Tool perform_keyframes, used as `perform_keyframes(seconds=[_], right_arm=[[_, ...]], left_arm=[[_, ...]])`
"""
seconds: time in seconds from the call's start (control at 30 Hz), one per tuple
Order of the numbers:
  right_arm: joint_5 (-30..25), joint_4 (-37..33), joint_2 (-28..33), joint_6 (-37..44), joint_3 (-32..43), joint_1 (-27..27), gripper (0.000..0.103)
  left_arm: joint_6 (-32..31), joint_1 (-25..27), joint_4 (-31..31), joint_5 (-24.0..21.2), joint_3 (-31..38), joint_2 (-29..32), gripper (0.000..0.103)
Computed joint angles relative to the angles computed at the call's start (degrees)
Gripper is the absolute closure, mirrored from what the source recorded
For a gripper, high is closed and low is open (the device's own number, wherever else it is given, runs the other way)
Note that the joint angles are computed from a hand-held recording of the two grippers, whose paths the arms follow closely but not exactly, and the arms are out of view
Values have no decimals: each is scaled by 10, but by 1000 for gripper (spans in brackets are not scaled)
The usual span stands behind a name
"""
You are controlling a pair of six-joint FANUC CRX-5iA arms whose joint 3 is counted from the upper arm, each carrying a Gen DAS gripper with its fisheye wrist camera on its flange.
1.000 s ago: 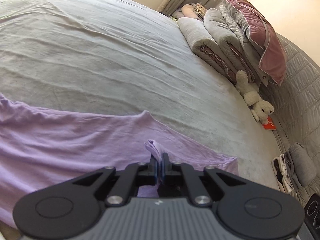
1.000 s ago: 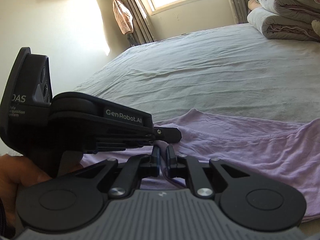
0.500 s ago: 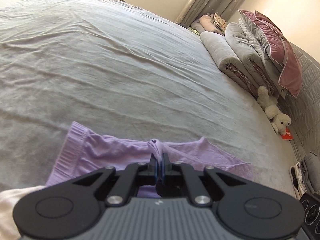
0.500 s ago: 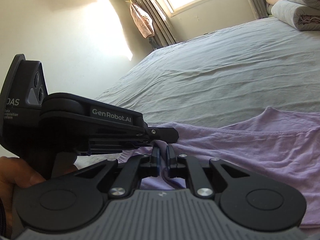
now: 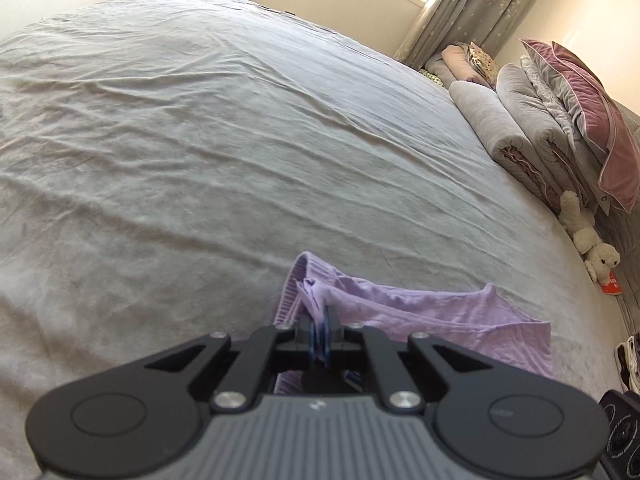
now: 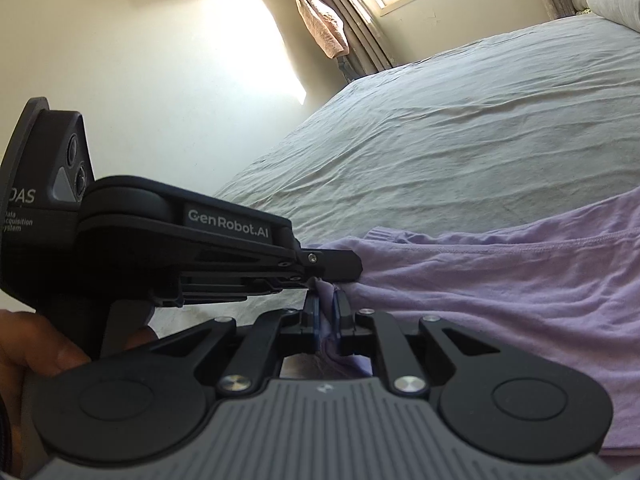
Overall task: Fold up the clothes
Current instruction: 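Lift the hem with both grippers and fold it over toward the collar, then open both grippers and release the folded hem onto the sweatshirt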
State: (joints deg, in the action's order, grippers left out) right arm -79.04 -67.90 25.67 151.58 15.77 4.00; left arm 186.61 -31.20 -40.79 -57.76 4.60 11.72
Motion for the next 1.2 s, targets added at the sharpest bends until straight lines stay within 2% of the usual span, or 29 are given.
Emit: perform_keyframes(seconds=[0.13,0.23,0.27,0.4,0.53,0.63,0.73,0.83,1.03,1.1,1.2], right_arm=[[4,2,-3,13,-10,1,87],[-9,9,-1,7,0,-2,78],[-17,12,2,3,6,-4,72],[-34,34,5,5,32,-18,64],[-31,44,13,26,61,-43,57],[-16,54,20,26,80,-58,57],[0,66,25,33,88,-68,57],[13,85,31,37,89,-68,57],[26,116,28,53,79,-57,57],[24,120,27,65,77,-56,57],[25,126,29,79,78,-53,57]], left_arm=[[-6,5,-1,7,2,8,99],[-3,6,-2,5,5,11,99],[-1,7,0,-1,8,13,99],[0,1,-4,-47,28,26,97],[1,-10,-14,-98,50,36,82],[10,-25,-34,-113,55,33,75],[24,-47,-73,-97,51,24,72],[29,-54,-93,-40,33,8,71],[15,-48,-70,45,25,19,71],[-17,-47,-50,34,41,37,71],[-63,-53,-30,-22,72,64,71]])
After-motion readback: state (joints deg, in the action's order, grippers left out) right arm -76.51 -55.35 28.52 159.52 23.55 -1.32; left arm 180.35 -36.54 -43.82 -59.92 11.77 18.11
